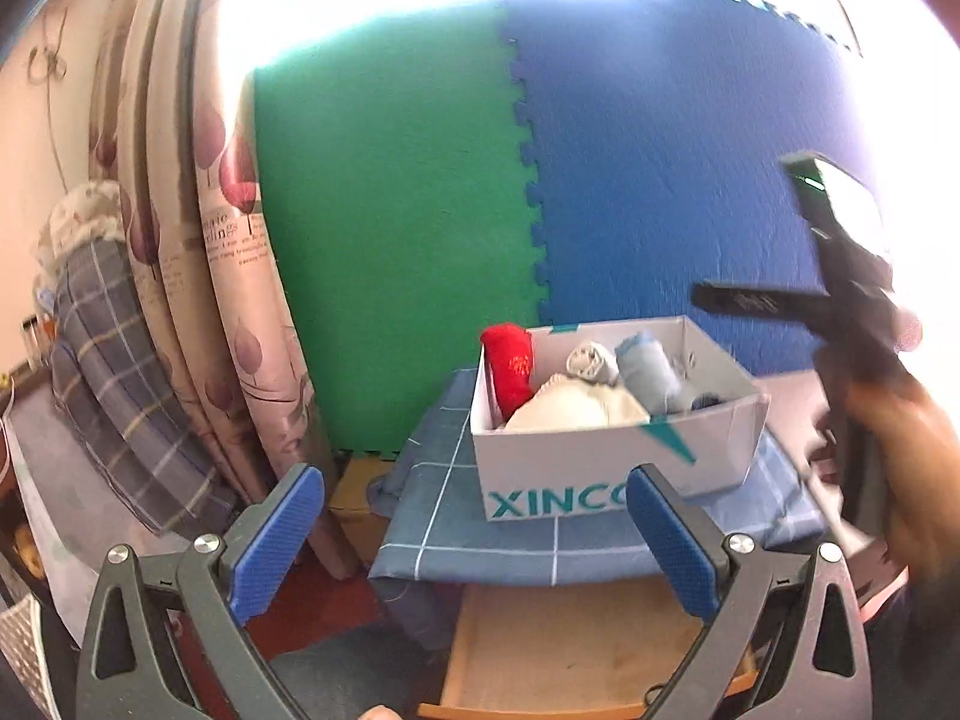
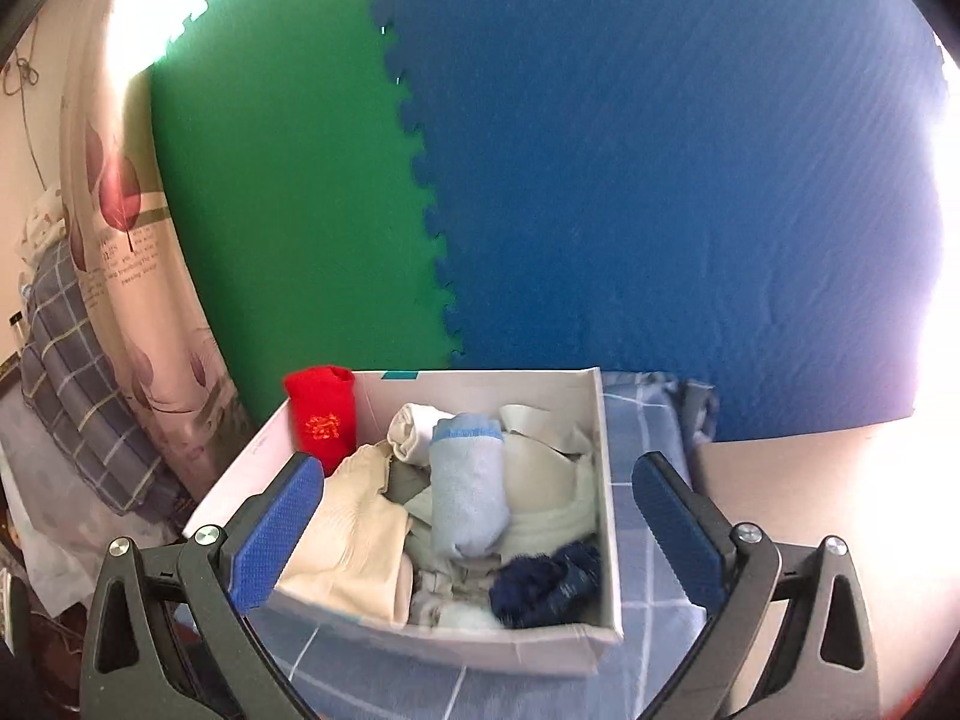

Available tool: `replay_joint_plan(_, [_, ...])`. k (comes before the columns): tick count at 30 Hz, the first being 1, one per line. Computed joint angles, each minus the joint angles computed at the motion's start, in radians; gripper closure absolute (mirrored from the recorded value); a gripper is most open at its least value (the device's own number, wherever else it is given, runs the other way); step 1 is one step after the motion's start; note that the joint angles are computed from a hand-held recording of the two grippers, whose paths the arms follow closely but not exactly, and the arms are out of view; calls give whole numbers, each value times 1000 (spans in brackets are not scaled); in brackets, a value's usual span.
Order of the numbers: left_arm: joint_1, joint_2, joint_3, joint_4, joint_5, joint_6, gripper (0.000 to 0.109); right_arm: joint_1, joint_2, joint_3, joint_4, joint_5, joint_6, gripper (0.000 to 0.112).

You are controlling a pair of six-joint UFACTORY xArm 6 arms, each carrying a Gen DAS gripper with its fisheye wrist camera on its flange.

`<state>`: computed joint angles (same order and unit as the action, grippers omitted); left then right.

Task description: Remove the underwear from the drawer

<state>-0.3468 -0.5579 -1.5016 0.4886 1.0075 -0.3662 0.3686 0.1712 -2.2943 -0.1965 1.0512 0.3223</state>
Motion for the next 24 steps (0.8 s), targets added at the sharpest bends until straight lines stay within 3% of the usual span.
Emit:
replay_joint_plan(3, [13, 55, -95, -51, 48, -9, 6, 33, -59, 25, -84, 48, 40, 10])
replay_joint_plan(5, [-9, 84, -141, -13, 95, -46, 6, 72, -99, 29, -157, 139, 89, 10])
replay_joint_plan(8, [-35, 95, -160, 6, 109, -64, 6, 112, -185, 110, -202, 189, 124, 10])
replay_joint_plan(14, [-83, 166, -226, -45, 189, -26, 6, 187, -343, 292, -252, 173, 147, 10])
replay_joint_plan(18, [-122, 166, -208, -10, 200, -57, 6, 225, -353, 301, -285, 234, 166, 10])
replay_joint_plan(24, [-165, 170, -214, 2, 255, -73, 6, 229, -394, 365, -320, 218, 201, 10])
